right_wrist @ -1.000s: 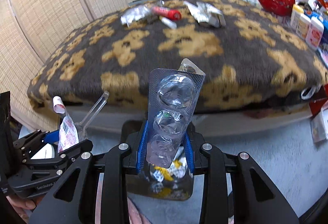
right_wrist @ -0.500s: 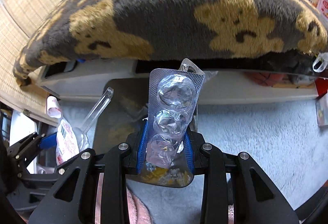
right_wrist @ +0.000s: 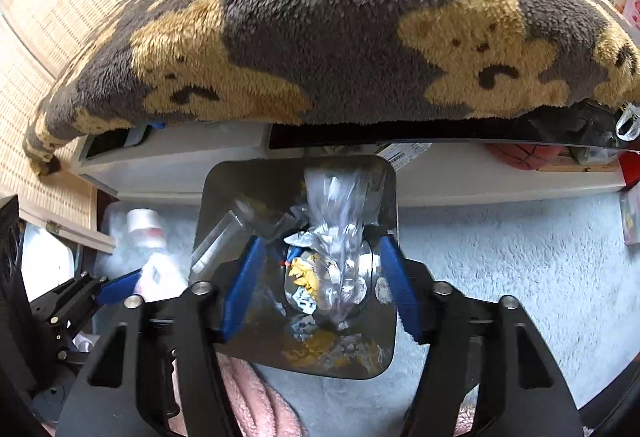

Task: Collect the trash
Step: 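Carry the lid and blister pack over the grey bin and open both tools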

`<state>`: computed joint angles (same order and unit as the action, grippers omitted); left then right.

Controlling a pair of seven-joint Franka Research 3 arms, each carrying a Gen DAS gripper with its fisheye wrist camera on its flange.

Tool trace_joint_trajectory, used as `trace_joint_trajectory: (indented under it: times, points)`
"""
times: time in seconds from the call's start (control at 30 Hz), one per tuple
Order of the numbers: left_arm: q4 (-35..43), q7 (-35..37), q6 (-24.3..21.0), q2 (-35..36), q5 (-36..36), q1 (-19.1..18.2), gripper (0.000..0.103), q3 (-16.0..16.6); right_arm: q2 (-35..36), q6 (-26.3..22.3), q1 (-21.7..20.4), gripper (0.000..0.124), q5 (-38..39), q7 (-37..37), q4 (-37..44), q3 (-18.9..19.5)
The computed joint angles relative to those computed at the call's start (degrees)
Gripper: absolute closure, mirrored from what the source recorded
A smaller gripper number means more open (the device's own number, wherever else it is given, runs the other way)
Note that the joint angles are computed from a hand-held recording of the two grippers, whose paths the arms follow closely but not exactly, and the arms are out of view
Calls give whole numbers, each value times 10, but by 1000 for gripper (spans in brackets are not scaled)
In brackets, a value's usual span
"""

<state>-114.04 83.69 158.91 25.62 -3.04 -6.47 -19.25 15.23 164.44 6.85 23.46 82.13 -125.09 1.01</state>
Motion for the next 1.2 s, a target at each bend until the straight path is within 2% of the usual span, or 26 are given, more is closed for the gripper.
trace_joint_trajectory:
  times: [0.1,0.3,0.43,0.7,0.9,1.2]
  points:
    - [-6,-10,4,-9,11,-7,18,9,-3,4,5,55,-9,15,-1,-8]
    - [-20,-30,14,-30,28,-18,10,17,-21,20,5,38,-18,29,-21,-14]
    - [-32,-36,20,-44,31,-17,8,16,-36,33,3,25,-23,40,-36,-16]
    - [-37,-24,22,-59,19,-10,8,10,-45,31,-5,25,-14,39,-41,-13]
    - [-12,-25,16,-59,24,-12,8,21,-55,43,-19,25,24,22,-26,-7]
    - [105,-53,-11,-14,68,-32,8,46,-17,19,-20,25,-41,98,92,-49]
